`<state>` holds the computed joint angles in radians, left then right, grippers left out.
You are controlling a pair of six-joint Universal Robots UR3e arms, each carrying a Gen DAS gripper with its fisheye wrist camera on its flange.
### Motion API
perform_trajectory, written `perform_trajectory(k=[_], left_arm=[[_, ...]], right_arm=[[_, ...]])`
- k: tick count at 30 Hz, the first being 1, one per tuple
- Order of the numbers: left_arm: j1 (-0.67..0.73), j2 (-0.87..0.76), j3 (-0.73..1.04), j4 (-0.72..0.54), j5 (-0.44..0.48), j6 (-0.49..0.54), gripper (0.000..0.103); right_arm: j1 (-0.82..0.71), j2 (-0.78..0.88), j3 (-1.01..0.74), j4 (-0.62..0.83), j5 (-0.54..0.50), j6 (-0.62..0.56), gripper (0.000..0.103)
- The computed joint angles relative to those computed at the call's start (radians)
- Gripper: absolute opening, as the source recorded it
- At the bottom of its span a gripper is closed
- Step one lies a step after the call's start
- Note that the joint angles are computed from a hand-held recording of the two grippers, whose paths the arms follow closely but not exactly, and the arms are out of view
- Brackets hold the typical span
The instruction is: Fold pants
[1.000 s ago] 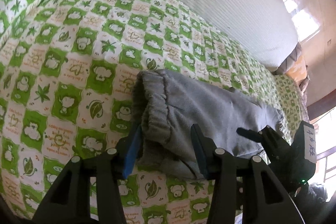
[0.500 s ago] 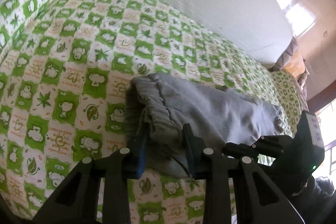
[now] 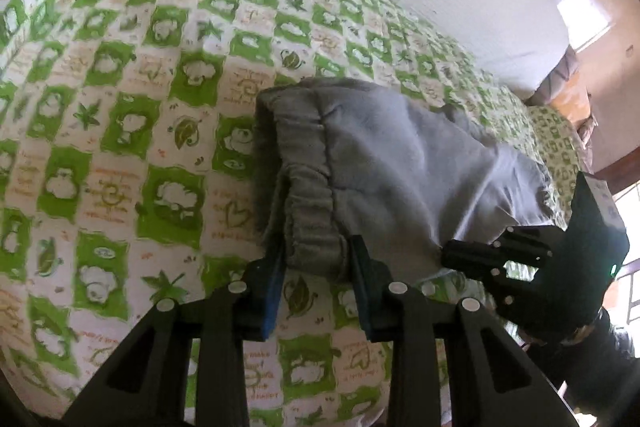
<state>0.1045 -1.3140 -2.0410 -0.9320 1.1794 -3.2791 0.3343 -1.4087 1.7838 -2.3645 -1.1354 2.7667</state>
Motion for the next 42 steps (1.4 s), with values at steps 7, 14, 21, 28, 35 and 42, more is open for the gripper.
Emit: perform_trajectory(k=[7,14,21,28,35,42], left_arm=[[-0.161,-0.032,0.238,-0.093,0.110,0.000,0.033],[-0.142,0.051,0.191,-0.210,0.096,0.069,0.033],[-0.089,0.029,0.212,-0.200,0.065,0.053,0.033],[-0.287,-0.434,0.501,-0.004,0.057,-0.008,0.033],[-0.143,-0.369,0.187,0.063,-0.128,0.065,0.027],[-0.122,-0.313,0.141,0.023,-0.119,0.083,0.019]], right_arm=[[-0.261,-0.184,0.087,0.048,0.195,0.003,0.059],[-0.398,-0.076,-0.083,0.100,0.233,0.064,0.059],[-0.334,0.060,-0.216,0.045,0.175,0.124,0.059],[-0.211,0.354,-0.545,0.112,-0.008,0.200,0.058],[-0.173,0.480,-0.705,0.296,-0.032,0.033,0.024],[-0.183,0.528,-0.725,0.211,-0.041,0.157,0.010]])
